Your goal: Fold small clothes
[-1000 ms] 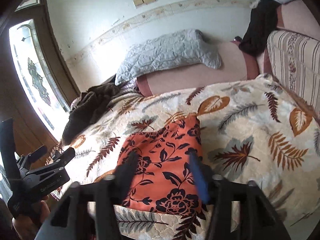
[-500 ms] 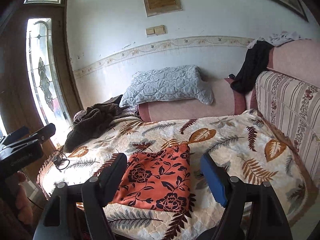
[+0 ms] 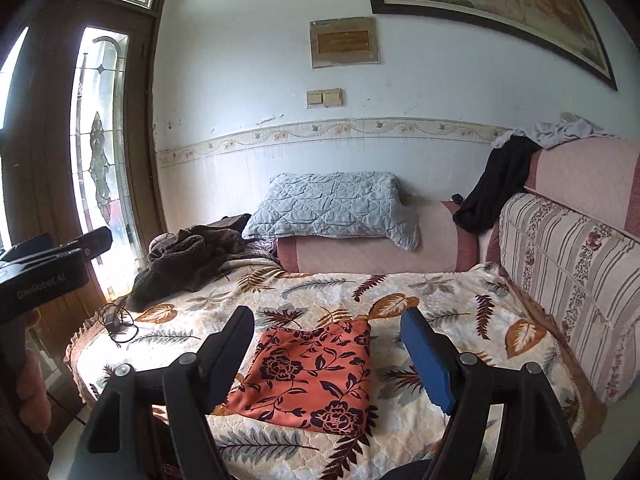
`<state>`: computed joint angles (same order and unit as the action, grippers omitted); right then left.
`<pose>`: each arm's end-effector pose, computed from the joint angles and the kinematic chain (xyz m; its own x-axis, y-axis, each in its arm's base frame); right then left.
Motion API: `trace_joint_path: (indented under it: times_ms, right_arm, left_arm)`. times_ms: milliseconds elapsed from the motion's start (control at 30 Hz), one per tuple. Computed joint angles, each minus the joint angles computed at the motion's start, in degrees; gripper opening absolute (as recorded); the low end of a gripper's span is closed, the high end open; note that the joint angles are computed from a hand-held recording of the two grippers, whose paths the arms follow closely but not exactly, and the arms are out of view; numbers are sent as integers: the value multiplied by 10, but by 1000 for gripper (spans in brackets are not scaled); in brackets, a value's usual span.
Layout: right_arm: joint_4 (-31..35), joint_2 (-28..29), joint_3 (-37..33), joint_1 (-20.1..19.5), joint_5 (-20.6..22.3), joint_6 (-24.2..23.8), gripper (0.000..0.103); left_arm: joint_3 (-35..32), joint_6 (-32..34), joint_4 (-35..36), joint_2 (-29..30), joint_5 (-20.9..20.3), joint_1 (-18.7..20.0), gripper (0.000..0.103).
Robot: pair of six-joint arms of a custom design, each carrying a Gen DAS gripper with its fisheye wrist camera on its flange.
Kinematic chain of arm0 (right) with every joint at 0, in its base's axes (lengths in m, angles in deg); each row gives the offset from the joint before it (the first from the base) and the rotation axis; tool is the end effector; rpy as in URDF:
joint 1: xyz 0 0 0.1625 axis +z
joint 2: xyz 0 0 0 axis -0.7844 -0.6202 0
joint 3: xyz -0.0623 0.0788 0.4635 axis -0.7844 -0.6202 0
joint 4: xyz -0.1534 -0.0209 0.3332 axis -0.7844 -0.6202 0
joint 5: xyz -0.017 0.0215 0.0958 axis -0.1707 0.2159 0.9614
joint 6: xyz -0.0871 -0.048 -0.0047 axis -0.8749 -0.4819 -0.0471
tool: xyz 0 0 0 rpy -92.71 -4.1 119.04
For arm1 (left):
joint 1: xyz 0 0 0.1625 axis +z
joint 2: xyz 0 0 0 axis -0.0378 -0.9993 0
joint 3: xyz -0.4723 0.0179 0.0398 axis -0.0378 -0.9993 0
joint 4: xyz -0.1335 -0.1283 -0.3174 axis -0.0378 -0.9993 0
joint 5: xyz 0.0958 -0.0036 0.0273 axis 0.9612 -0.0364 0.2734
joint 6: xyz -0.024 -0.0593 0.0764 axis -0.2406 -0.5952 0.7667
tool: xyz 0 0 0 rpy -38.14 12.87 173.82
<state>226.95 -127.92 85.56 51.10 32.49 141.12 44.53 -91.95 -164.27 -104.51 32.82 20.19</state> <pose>0.5905 -0.2310 0.1494 -0.7468 0.2071 0.6320 -0.5531 0.3345 -0.7630 -0.2019 -0.3042 0.5799 -0.6268 0.1537 -0.7639 0.7673 0.2926 -0.5707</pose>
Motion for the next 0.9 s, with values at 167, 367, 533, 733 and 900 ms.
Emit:
trace_joint_path:
  times_ms: [167, 367, 533, 733, 900]
  right_arm:
    - [-3, 8, -20, 6, 0, 9, 79]
    - [-3, 10, -28, 10, 7, 16, 79]
    - [-5, 11, -29, 10, 8, 18, 79]
    - [-1, 10, -31, 7, 19, 24, 79]
    - [-20, 13, -43, 12, 21, 59, 79]
  left_arm:
    - [-10, -22, 37, -12, 12, -18, 103]
    - [-19, -34, 65, -17, 13, -29, 103]
    - [-20, -35, 81, -21, 13, -36, 103]
    - [-22, -37, 97, -22, 8, -38, 103]
    - [-23, -39, 106, -25, 5, -44, 103]
